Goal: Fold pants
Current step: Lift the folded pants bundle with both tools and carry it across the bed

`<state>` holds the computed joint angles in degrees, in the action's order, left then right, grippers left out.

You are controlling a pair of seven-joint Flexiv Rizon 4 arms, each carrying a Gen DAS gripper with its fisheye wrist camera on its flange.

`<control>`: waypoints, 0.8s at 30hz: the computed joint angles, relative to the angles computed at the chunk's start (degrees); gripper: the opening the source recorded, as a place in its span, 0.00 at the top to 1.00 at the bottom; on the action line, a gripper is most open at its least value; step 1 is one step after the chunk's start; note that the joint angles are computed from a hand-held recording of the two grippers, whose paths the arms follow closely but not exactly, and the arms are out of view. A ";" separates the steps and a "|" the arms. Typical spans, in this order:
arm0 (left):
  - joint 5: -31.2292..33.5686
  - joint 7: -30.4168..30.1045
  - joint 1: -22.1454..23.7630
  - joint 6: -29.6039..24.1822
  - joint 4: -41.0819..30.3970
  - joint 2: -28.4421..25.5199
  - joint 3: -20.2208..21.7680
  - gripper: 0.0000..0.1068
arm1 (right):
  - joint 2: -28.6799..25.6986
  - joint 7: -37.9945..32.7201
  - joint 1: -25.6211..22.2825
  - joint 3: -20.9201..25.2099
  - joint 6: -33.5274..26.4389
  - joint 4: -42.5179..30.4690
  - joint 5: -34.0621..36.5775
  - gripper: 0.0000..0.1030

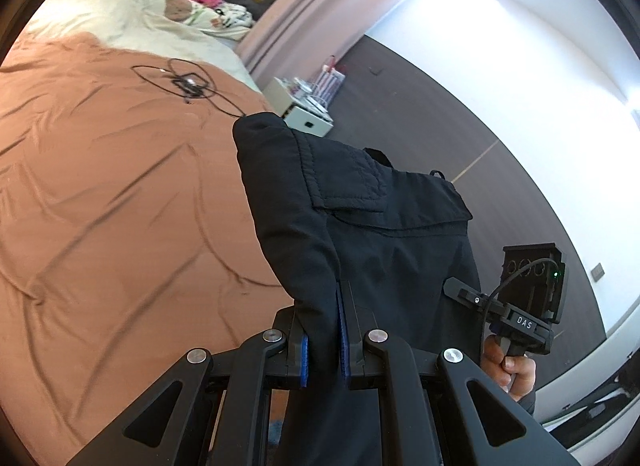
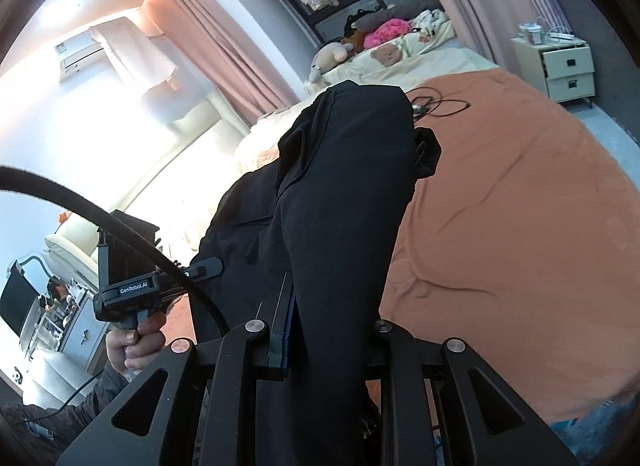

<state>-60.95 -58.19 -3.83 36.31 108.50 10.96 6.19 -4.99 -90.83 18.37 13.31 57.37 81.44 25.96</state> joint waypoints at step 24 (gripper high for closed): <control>-0.79 -2.93 -6.32 11.04 -13.18 -15.76 -10.97 0.89 | 10.66 -1.25 -2.93 -6.83 -4.17 7.15 3.13 0.84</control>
<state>-61.74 -61.12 -10.15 47.35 95.32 -4.80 -4.78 5.67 -92.08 15.44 6.48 53.20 88.59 29.08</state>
